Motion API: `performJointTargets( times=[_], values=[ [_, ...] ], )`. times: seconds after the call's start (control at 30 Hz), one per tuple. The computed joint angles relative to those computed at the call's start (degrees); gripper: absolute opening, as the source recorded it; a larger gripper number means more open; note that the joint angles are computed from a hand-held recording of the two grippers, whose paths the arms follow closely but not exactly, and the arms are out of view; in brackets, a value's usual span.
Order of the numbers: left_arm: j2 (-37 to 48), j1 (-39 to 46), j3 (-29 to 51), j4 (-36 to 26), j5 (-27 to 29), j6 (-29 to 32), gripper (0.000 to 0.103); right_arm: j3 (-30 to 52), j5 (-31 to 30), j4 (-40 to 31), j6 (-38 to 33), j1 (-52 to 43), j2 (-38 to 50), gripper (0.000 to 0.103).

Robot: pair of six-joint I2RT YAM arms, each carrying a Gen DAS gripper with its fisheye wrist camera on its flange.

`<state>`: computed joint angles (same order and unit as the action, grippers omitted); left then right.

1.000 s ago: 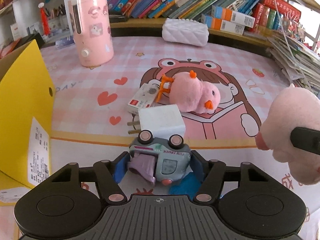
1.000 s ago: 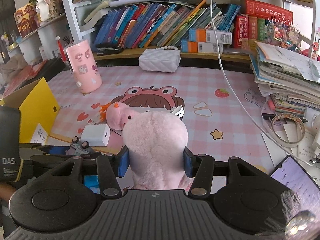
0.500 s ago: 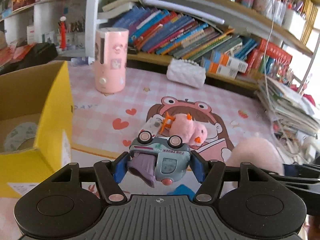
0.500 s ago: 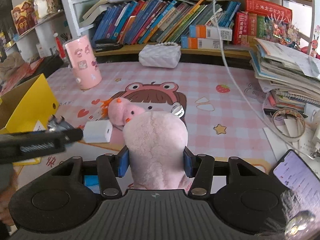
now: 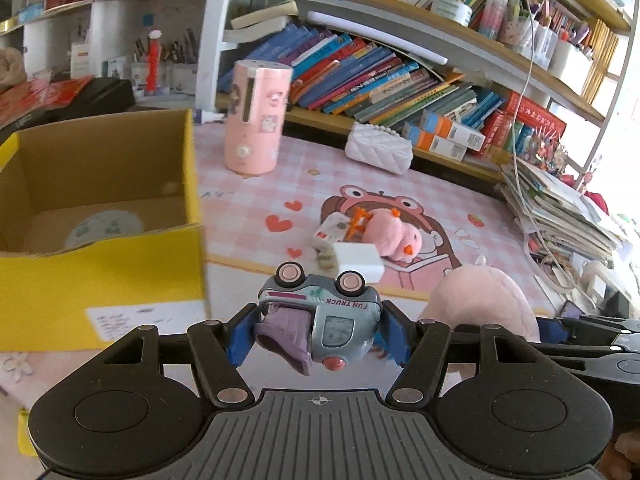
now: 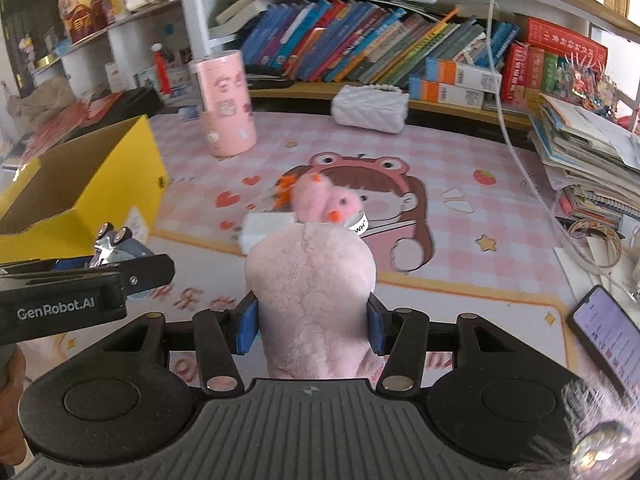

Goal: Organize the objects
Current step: 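Lift pig with right gripper while left gripper grasps grey toy car, then carry pig with right gripper while left gripper carries grey car over yellow box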

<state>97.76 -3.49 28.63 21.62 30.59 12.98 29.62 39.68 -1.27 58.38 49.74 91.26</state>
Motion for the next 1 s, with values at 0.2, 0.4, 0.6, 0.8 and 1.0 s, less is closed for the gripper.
performJointTargets(
  times=[0.2,0.4,0.6,0.8,1.0],
  values=[
    [-1.6,9.6,0.0,-6.4,5.1,7.8,0.064,8.8,2.3,-9.3,8.5,7.4,5.7,0.049],
    [-2.3,19.8,1.3,-14.4,8.7,17.0,0.064,18.0,2.1,-15.4,12.9,12.8,12.4,0.049],
    [-1.2,28.8,4.0,-21.8,10.9,25.1,0.064,25.7,1.6,-18.1,15.0,16.5,18.1,0.049],
    [0.0,35.5,6.0,-27.0,12.5,31.8,0.064,31.9,0.9,-20.0,16.2,19.3,22.6,0.049],
    [1.8,40.7,8.3,-31.0,13.6,36.5,0.064,37.0,0.8,-21.7,16.7,21.2,26.0,0.049]
  ],
)
